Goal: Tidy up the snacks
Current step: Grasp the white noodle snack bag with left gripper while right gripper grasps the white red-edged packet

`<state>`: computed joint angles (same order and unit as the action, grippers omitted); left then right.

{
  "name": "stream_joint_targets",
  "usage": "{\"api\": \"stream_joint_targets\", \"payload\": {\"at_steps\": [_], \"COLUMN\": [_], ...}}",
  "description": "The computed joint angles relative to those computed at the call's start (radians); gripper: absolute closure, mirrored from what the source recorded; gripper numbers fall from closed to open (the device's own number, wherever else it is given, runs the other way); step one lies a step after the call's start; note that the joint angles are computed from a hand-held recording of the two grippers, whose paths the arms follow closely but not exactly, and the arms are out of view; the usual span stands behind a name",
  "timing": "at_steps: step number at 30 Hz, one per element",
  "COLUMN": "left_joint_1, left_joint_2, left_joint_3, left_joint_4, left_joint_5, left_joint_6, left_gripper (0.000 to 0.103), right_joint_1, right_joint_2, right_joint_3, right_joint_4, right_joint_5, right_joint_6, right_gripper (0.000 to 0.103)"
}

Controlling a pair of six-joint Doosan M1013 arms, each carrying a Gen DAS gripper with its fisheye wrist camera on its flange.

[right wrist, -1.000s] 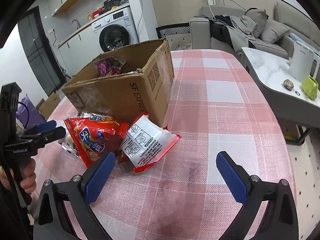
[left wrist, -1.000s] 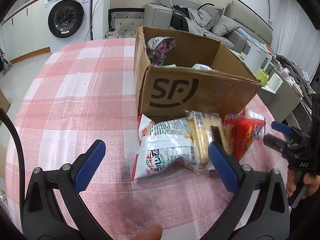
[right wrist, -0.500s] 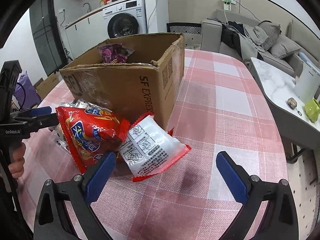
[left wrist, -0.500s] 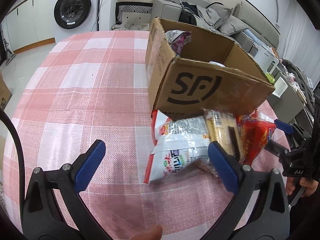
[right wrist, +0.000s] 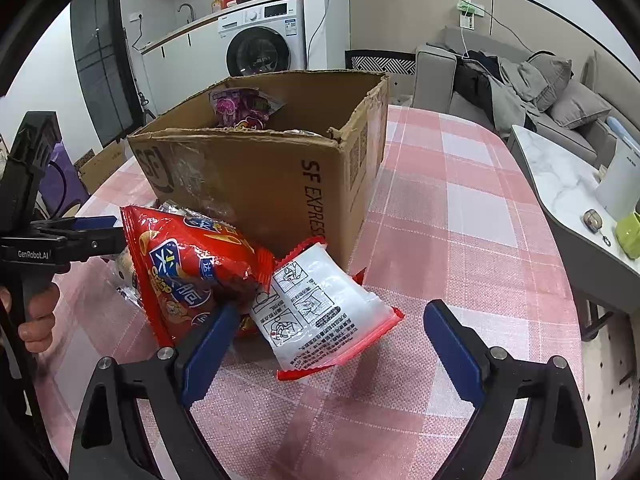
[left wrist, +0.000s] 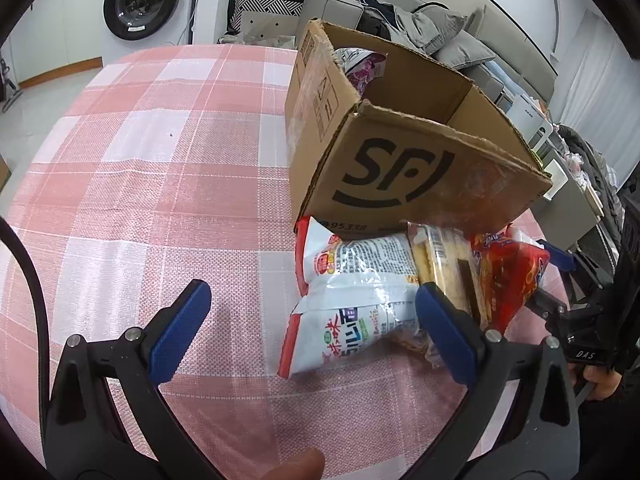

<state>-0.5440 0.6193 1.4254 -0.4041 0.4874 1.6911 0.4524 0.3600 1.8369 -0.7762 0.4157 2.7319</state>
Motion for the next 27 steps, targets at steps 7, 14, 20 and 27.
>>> {"api": "stream_joint_targets", "payload": {"at_steps": [7,14,20,27], "left_joint_1": [0.007,0.013,0.023,0.021], "left_joint_2": [0.027,0.046,0.06,0.058], "left_joint_3": [-0.033,-0.048,-0.062,-0.049], "left_joint_4": [-0.053,-0.126,-0.278,-0.297], "left_joint_5": [0.046,0.061,0.105,0.078], "left_joint_6": [0.039,0.087,0.226,0.232], "left_gripper": [0.001,0.014,0.044,0.051], "right_joint_1": [-0.005,0.004,0.008,0.006], "right_joint_2": [-0.002,-0.012,-0.021,-0.036], "right_joint_3": [-0.002,0.016,0.037,0.059], "right_joint_4": [-0.002,-0.07,-0.116,-0.152], "right_joint_5": [-0.016,-0.03,-0.044,-0.073], "right_joint_6": [-0.007,0.067,0.14,0.208], "right_gripper": [0.021,0.033,0.041,0.046]}}
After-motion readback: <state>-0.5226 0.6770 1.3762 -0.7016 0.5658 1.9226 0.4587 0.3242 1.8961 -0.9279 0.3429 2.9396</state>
